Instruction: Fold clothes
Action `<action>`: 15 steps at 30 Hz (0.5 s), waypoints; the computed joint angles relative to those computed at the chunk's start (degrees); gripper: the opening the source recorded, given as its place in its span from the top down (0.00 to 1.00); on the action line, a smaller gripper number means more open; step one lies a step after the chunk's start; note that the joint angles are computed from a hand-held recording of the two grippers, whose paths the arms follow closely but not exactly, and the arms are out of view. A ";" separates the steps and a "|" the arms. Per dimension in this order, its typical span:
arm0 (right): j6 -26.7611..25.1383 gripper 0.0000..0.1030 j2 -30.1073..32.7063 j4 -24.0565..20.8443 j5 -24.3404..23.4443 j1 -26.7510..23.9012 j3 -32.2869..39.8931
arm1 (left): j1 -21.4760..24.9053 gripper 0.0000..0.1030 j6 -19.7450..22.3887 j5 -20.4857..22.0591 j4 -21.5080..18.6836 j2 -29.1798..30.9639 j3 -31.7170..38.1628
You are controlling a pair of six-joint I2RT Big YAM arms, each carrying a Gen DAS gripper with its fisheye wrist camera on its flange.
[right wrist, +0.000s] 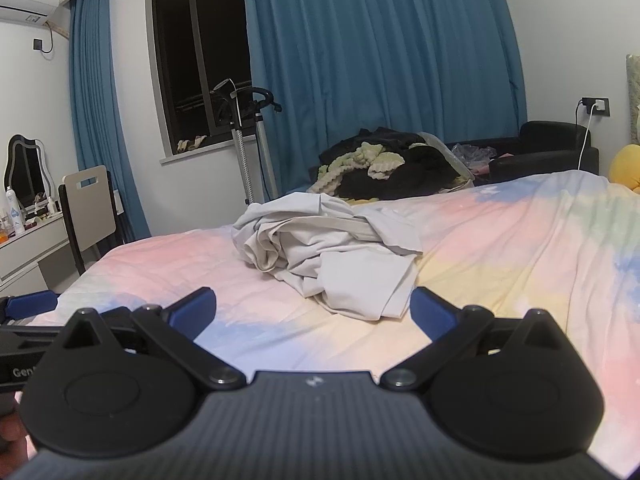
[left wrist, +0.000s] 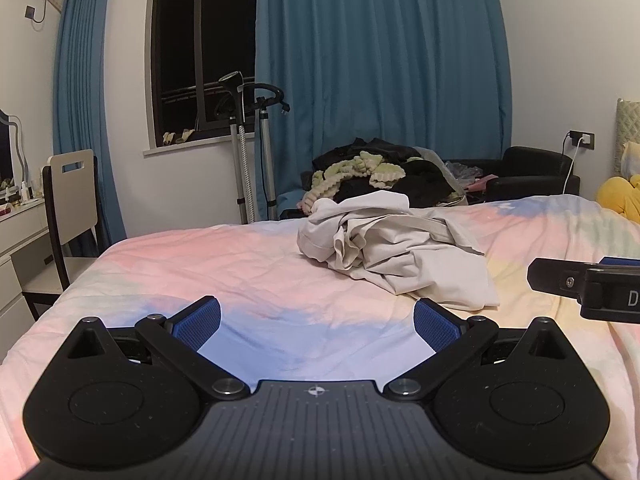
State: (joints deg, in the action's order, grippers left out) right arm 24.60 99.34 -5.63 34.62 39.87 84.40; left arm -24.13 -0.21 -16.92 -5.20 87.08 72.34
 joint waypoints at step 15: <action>-0.87 0.00 0.36 -1.94 1.13 0.62 0.82 | 0.08 0.00 -2.48 -0.28 -1.53 -0.07 0.69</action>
